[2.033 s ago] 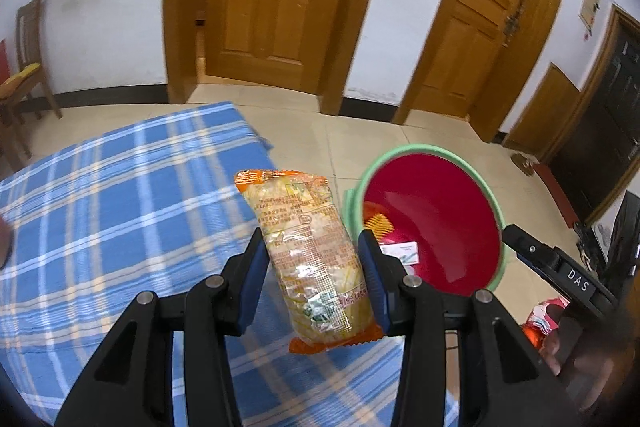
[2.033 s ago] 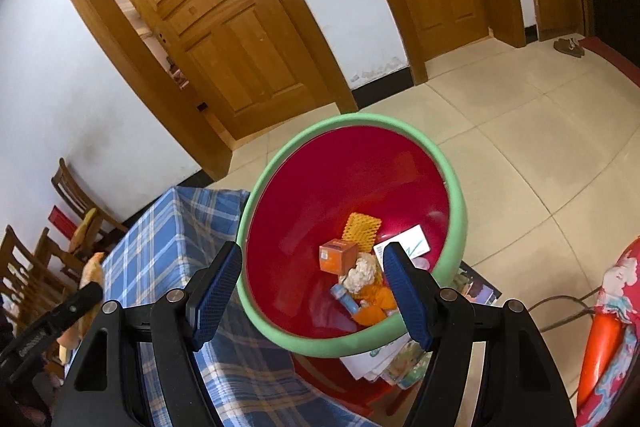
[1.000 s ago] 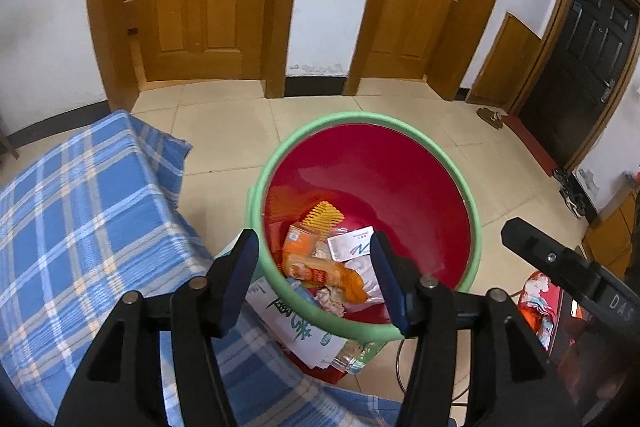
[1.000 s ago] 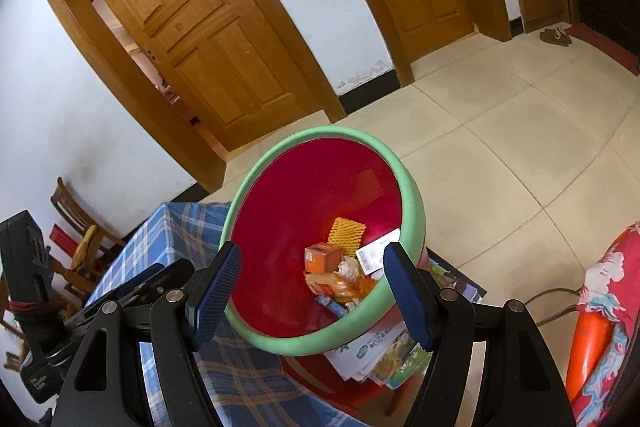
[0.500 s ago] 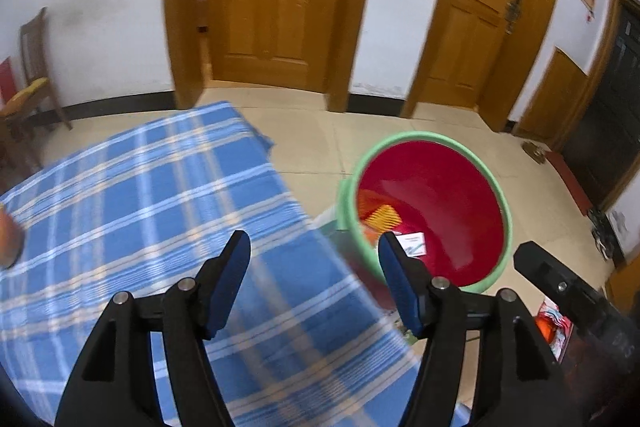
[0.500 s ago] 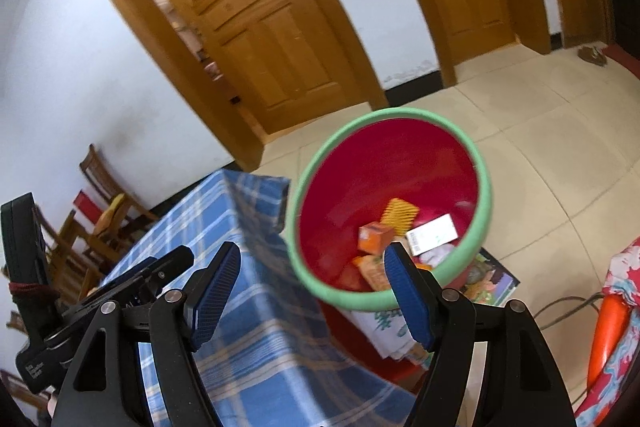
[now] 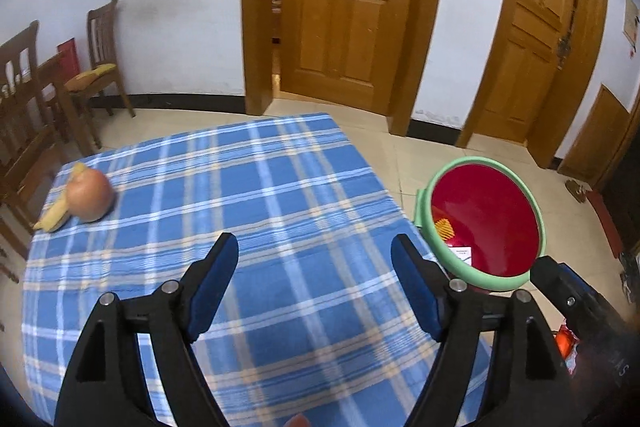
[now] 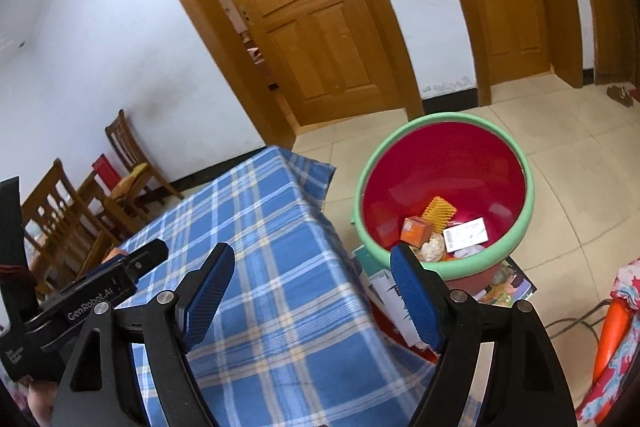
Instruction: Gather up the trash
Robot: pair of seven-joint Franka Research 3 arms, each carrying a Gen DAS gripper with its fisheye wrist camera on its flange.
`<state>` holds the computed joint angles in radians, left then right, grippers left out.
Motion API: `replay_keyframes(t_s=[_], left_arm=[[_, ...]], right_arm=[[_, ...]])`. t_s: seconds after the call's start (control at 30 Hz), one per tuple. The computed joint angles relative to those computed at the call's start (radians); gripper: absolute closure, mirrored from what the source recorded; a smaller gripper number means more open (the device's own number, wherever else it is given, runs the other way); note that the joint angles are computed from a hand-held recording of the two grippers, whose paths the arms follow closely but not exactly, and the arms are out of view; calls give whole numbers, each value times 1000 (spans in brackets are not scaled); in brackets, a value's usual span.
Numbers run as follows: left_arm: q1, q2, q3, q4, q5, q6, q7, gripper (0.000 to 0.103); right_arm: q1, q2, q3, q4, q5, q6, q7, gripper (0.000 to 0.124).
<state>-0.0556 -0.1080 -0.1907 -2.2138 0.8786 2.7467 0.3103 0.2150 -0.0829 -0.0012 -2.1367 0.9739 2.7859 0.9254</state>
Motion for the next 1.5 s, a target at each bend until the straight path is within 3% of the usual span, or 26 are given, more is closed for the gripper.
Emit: replay_keyframes(t_s=[0.6, 1.5], left_arm=[[62, -199, -43, -180, 18, 0, -77, 23], [99, -253, -73, -221, 20, 10, -100, 23]], right_arm=[[81, -112, 0, -120, -5, 57, -34, 38], [112, -136, -13, -141, -21, 68, -31, 38]])
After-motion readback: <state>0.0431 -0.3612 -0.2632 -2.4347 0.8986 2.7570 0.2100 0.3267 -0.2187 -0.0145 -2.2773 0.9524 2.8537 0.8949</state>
